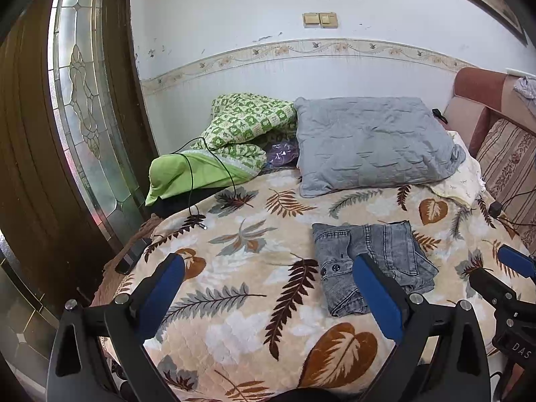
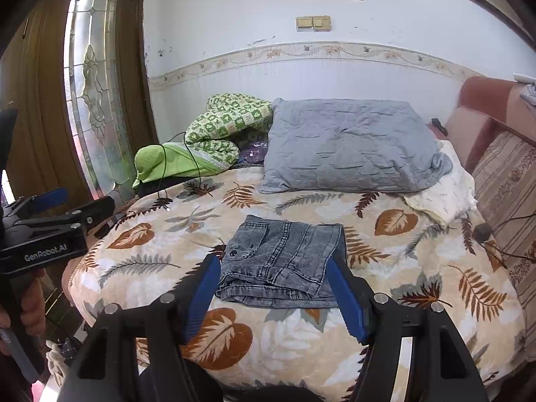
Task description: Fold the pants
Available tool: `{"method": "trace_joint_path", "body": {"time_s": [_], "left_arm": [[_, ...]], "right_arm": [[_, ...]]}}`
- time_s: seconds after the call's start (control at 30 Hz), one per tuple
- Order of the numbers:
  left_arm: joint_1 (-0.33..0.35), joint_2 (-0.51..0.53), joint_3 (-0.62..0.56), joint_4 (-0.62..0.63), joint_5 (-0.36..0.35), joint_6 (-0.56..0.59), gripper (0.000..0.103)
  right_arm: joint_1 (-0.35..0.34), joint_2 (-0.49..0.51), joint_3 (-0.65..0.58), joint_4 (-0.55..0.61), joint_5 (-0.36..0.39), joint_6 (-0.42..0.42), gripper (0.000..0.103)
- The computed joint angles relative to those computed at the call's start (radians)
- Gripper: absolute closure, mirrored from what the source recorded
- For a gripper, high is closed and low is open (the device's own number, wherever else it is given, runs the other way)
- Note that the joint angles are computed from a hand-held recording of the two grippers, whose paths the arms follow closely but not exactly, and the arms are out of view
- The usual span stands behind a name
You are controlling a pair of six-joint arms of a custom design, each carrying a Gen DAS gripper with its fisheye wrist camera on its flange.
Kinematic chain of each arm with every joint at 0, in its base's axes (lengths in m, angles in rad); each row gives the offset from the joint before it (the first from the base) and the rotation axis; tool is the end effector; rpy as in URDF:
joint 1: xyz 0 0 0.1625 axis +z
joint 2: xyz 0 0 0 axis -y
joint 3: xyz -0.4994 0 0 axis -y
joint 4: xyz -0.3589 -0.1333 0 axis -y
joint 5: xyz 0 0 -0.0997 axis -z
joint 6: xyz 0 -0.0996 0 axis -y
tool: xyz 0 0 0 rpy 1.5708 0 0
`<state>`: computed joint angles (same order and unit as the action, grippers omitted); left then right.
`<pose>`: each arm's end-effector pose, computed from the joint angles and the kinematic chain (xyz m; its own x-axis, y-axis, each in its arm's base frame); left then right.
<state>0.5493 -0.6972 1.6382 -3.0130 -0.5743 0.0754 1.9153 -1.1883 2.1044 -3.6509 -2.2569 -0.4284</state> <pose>-0.4903 -0.5545 0.1936 -0.5696 0.2865 -0.7704 0.7931 0.4375 -0.4237 0.2401 -0.4612 0.4022 -0.7857 0.1057 0.6095 -0.5057 0.4577 -0.7313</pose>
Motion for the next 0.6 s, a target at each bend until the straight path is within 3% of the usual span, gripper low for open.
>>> {"method": "trace_joint_path", "body": {"time_s": [0.6], "left_arm": [[0.017,0.011,-0.008,0.029,0.015,-0.010,0.003]], "right_arm": [[-0.025,0.016,-0.012,0.035,-0.001,0.030,0.033]]}}
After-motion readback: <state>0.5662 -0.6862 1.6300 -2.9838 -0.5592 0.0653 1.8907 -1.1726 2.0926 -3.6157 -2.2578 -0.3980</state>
